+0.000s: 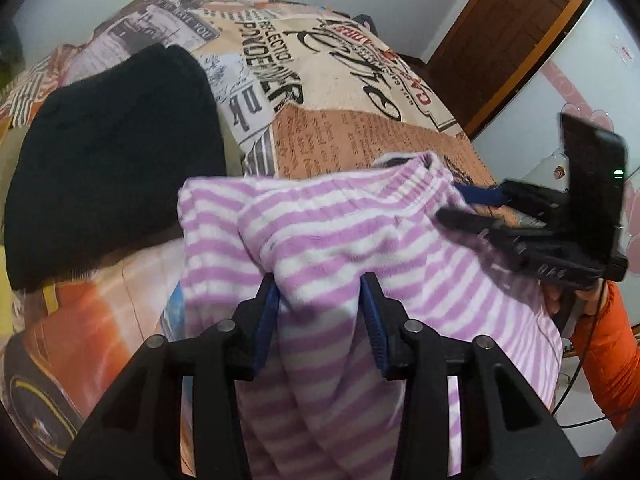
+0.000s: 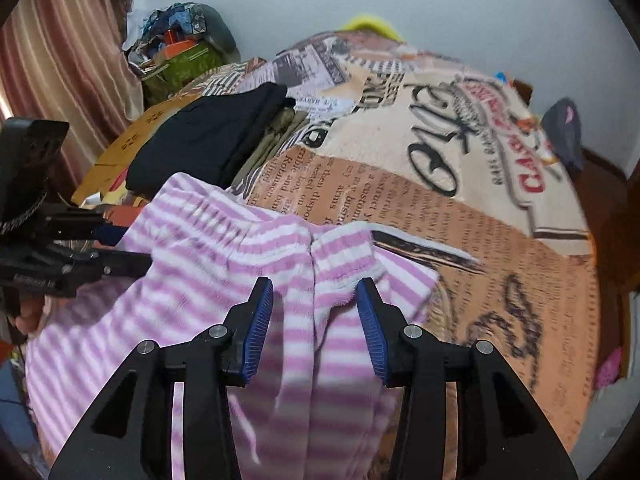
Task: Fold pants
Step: 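Lift the pants' edge with both tools and fold it over the stack, then open both tools and release the folded striped pants onto the stack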
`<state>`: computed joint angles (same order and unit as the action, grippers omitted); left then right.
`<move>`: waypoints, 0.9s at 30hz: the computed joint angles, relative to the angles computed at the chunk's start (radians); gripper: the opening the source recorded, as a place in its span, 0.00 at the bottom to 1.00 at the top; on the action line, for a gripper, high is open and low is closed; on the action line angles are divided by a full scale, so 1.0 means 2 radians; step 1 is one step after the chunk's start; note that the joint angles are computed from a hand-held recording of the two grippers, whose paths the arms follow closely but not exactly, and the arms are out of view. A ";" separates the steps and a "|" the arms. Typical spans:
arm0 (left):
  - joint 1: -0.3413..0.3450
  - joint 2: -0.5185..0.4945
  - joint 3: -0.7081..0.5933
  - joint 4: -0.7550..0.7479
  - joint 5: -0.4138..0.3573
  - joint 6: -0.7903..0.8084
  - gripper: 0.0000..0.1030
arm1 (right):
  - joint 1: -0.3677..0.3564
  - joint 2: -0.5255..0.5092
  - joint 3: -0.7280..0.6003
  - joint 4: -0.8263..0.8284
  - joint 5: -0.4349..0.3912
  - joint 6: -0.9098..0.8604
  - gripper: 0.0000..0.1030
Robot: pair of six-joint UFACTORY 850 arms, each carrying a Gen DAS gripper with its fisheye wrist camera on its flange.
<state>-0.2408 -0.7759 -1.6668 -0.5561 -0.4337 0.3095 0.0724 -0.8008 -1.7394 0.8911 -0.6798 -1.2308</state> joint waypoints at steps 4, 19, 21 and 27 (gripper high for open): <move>0.002 -0.010 -0.020 0.015 -0.005 -0.017 0.39 | 0.005 -0.016 -0.014 -0.023 -0.023 0.004 0.26; 0.008 0.043 0.057 -0.020 0.027 0.007 0.46 | -0.004 0.037 0.075 0.112 0.076 -0.131 0.11; 0.011 0.076 0.100 -0.036 0.039 0.022 0.46 | -0.004 0.035 0.073 0.098 0.075 -0.119 0.12; 0.018 0.164 0.220 -0.160 0.064 0.127 0.46 | -0.007 0.048 0.069 0.054 0.060 -0.066 0.26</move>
<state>-0.2047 -0.4484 -1.2269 -0.8770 -0.3050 0.5631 0.0588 -0.7057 -1.6022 0.9984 -0.5607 -1.3629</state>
